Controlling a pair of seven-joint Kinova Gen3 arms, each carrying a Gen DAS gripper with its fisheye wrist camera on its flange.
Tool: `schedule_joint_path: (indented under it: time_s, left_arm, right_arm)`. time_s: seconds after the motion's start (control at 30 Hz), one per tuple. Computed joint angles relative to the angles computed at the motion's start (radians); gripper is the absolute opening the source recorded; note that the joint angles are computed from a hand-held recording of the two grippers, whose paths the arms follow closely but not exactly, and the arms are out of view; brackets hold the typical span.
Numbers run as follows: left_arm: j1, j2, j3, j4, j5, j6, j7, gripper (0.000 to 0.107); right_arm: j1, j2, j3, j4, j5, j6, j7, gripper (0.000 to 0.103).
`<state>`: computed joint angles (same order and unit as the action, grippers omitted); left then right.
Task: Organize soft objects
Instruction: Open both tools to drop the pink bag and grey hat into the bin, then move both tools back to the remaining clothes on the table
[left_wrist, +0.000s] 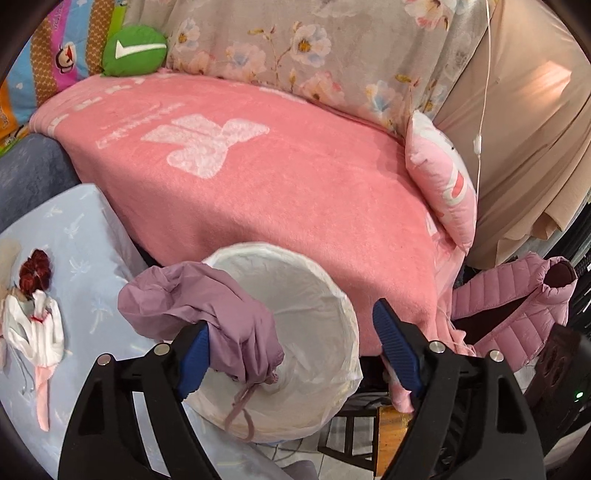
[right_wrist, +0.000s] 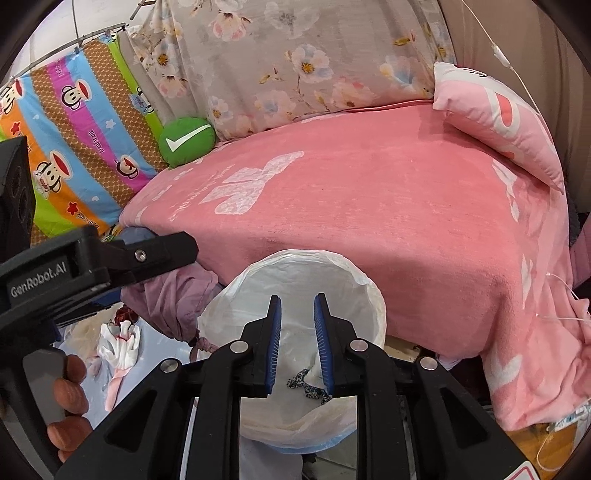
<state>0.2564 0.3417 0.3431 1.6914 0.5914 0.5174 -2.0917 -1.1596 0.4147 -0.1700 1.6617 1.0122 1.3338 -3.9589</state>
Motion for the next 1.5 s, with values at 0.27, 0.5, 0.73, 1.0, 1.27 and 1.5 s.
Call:
schedule_joint_path:
  time_s: [0.27,0.5,0.73,1.0,1.27,1.5]
  left_arm:
    - [-0.058,0.105,-0.027,0.011,0.016,0.146,0.032,0.079]
    - [-0.112,0.085,-0.042,0.099,0.015,0.165,-0.044,0.079]
    - [-0.15,0.012,-0.063,0.199,0.044,0.102,-0.156,0.079]
    - [-0.118,-0.072,-0.084,0.288,0.045,-0.133,-0.107,0.079]
    - [-0.14,-0.087,-0.08,0.314,-0.038,-0.233,0.017,0.079]
    - [-0.226,-0.109,-0.058,0.348,-0.049,-0.278,0.043,0.079]
  right_arm:
    - [0.004,-0.008,-0.009,0.036,-0.018,-0.008,-0.041,0.022]
    - [0.014,0.01,-0.004,0.01,-0.002,-0.047,0.003,0.022]
    - [0.011,0.032,0.014,-0.018,0.004,-0.087,0.038,0.022]
    - [0.005,0.06,0.033,-0.072,0.004,-0.119,0.111,0.023]
    - [0.0,0.109,0.066,-0.168,-0.003,-0.169,0.226,0.026]
    - [-0.005,0.181,0.106,-0.293,-0.041,-0.231,0.366,0.03]
